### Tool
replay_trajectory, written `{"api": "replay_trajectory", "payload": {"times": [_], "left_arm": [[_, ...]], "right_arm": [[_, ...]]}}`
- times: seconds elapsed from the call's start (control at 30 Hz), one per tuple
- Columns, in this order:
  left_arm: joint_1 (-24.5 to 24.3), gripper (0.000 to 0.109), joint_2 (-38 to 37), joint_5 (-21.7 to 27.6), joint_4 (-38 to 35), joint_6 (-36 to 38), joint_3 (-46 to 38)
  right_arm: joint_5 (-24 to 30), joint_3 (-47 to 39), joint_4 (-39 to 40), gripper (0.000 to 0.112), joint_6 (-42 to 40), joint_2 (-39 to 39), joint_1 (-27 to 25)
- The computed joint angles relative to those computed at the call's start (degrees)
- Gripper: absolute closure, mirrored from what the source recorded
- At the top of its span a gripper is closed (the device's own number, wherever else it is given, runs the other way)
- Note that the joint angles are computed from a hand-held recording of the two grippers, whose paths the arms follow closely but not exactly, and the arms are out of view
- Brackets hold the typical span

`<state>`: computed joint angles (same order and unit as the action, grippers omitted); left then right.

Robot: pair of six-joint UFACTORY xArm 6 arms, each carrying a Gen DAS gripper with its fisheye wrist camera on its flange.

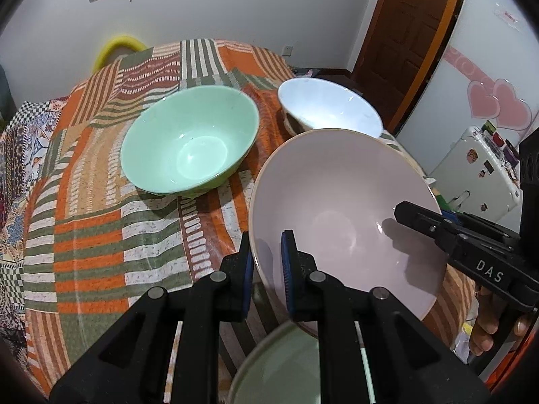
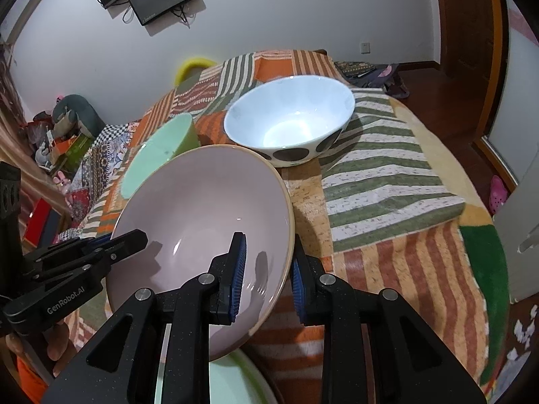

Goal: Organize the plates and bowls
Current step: 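Carry the pinkish-beige bowl with both grippers beside the plate stack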

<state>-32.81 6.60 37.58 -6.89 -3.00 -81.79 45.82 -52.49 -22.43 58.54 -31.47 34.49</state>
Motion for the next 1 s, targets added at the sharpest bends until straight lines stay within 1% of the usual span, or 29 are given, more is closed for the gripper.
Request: {"api": "replay_trajectory", "payload": {"times": [0.1, 0.3, 0.53, 0.77, 1.0], "left_arm": [[-0.4, 0.094, -2.6, -0.3, 0.1, -0.4, 1.7], [-1.2, 0.094, -9.0, -0.8, 2.5, -2.4, 6.2], [-1.5, 0.094, -17.2, -0.6, 4.2, -4.4, 11.5], [-1.5, 0.094, -25.9, -0.2, 7.1, -7.3, 17.3], [0.1, 0.094, -35.0, 1.7, 9.5, -9.6, 23.4]], "right_arm": [[1.3, -0.5, -1.4, 0.090, 0.7, -1.0, 1.0], [5.3, -3.0, -7.0, 0.090, 4.2, -2.0, 5.5], [7.8, -4.2, -11.6, 0.090, 7.9, -3.4, 10.5], [9.6, -6.1, -15.2, 0.090, 10.9, -2.8, 15.6], [9.9, -8.7, -17.0, 0.090, 11.7, 0.0, 19.8]]}}
